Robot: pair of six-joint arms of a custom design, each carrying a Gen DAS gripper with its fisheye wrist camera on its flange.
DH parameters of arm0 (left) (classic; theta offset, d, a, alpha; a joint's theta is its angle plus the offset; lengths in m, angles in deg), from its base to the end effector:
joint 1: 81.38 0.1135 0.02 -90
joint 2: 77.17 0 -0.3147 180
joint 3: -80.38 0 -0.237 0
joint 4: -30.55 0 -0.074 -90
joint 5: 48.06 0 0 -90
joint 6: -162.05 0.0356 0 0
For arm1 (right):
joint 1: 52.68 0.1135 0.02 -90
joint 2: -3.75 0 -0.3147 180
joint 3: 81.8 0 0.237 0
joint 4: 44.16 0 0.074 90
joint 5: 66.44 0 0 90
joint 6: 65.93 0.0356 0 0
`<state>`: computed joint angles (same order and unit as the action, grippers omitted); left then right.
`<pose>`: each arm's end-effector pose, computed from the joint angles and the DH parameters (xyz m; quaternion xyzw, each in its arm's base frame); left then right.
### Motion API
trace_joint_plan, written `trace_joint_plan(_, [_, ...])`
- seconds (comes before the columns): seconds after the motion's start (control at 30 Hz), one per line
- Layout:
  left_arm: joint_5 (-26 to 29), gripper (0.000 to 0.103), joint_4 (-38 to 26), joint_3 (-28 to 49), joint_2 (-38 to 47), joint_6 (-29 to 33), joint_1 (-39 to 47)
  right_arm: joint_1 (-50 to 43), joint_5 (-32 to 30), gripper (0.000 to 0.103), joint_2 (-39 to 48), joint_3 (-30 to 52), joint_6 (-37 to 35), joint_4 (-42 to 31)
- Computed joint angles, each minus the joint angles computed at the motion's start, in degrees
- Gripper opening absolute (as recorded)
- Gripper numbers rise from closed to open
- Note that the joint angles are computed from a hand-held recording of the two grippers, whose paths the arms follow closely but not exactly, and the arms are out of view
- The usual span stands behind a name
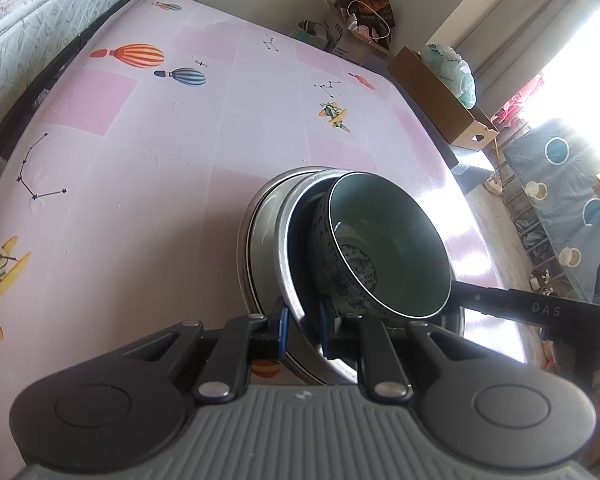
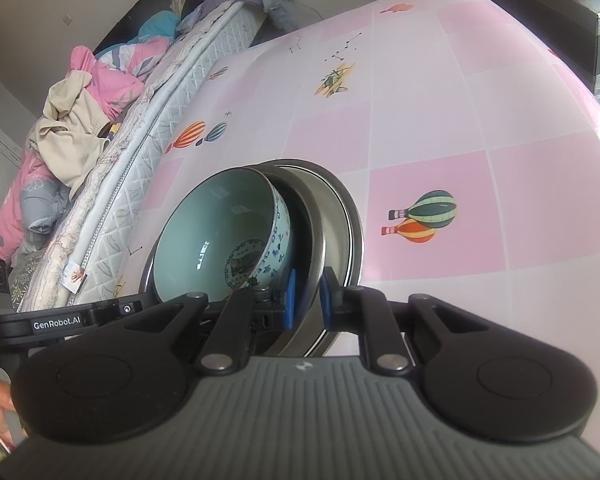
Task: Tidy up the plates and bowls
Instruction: 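Lower the steel bowl onto the white plate with both tools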
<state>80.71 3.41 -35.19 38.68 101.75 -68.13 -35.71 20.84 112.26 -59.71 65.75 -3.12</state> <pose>0.3216 0.0528 0.1117 0.1670 0.9242 -0.2729 0.2084 0.2020 0.0634 0.0974 0.1891 0.9054 0.2050 0.3201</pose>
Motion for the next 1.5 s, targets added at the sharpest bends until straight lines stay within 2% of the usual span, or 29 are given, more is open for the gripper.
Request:
trace_joint_plan(0.13, [0.42, 0.019, 1.66, -0.82, -1.65, -0.33, 0.82, -0.82, -0.66, 0.014, -0.54, -0.72, -0.51, 0.48])
trace_joint_plan(0.27, [2.65, 0.019, 2.69, -1.02, -4.14, -0.76, 1.86, -1.76, 0.97, 0.014, -5.46, -1.49, -1.52, -2.33])
trace_joint_plan(0.4, [4.85, 0.019, 2.26, -0.50, -6.52, -1.27, 0.74, -3.59, 0.08, 0.014, -10.35, -1.09, -1.85, -4.70])
trace_joint_plan(0.53, [3.34, 0.019, 1.93, -0.60, -7.25, -0.77, -2.74, -3.18, -0.31, 0.015, -13.08, 2.18, -2.89, -9.46])
trace_joint_plan(0.77, [-0.07, 0.016, 4.22, -1.84, -6.13, -2.42, -6.40, -1.44, -0.55, 0.017, -11.59, 6.56, -3.56, -14.24])
trace_joint_plan(1.07, [0.36, 0.008, 4.17, -2.00, -4.76, -1.99, -7.21, 0.09, 0.41, 0.018, -7.83, 8.86, -3.33, -15.62])
trace_joint_plan(1.33, [-0.17, 0.009, 6.34, -3.42, -6.01, -2.59, -7.09, 0.85, 0.34, 0.017, -6.68, 8.27, -2.36, -14.78])
trace_joint_plan(1.4, [-0.62, 0.012, 6.65, -3.17, -5.87, -3.45, -6.58, 0.69, 0.13, 0.017, -6.71, 8.21, -2.15, -14.67])
trace_joint_plan(1.5, [-0.49, 0.012, 5.41, -1.77, -4.93, -4.31, -6.18, 0.09, -0.54, 0.018, -6.48, 8.42, -1.76, -14.70])
